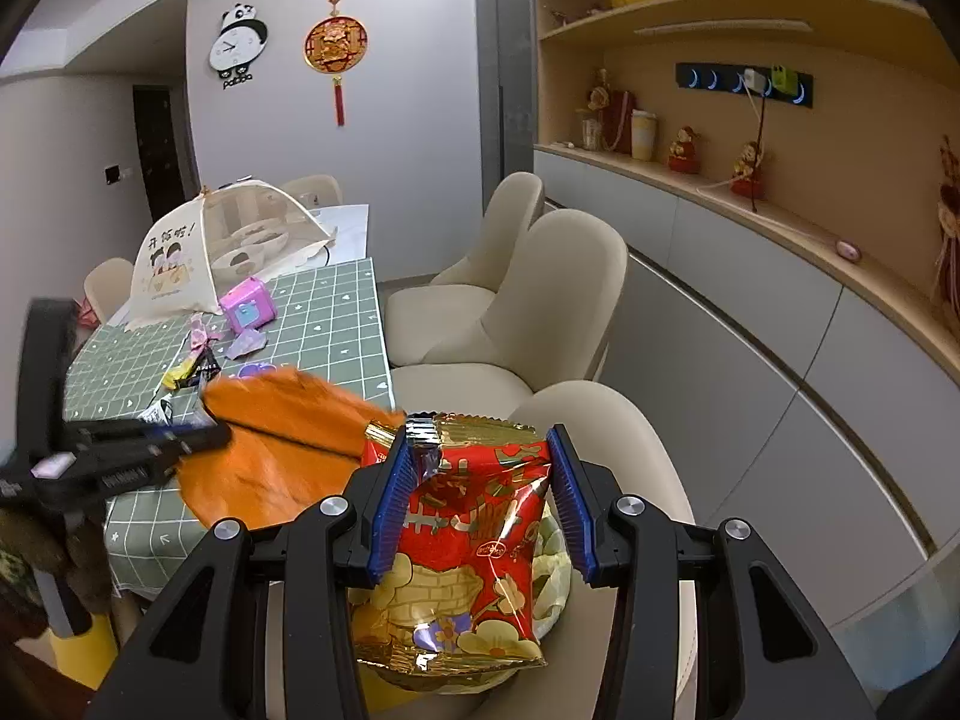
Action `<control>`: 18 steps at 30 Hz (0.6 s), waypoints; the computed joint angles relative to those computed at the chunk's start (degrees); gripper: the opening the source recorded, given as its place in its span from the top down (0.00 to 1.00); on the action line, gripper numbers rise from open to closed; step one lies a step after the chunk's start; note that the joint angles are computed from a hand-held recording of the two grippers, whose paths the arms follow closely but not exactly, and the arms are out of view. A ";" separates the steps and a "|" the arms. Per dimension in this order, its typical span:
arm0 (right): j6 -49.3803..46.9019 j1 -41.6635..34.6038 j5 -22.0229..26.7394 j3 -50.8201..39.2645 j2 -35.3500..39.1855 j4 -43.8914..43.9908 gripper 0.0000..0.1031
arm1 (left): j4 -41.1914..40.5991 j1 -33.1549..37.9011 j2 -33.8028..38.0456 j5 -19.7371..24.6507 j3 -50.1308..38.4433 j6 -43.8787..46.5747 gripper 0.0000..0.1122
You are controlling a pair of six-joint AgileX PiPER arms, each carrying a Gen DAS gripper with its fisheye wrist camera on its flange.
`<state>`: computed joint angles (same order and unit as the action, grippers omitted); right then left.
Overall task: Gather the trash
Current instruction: 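Lift and carry the orange bag and red packet with both tools over the trash bag, then open the left tool to drop the orange bag while the right tool drops the red packet into the bag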
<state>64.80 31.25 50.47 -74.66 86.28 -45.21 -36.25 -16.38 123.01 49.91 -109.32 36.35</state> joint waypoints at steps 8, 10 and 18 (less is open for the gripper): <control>1.91 -2.29 -2.18 2.64 -0.80 -0.03 0.59 | 4.35 -5.31 6.41 1.14 -7.74 -3.24 0.87; 2.59 -2.88 -2.84 3.33 -1.04 0.06 0.59 | 5.40 -6.20 8.39 2.32 -10.19 -4.54 0.87; 4.21 -5.02 -6.43 4.82 0.91 1.67 0.59 | 2.41 -5.59 11.36 5.93 -13.22 -3.21 0.65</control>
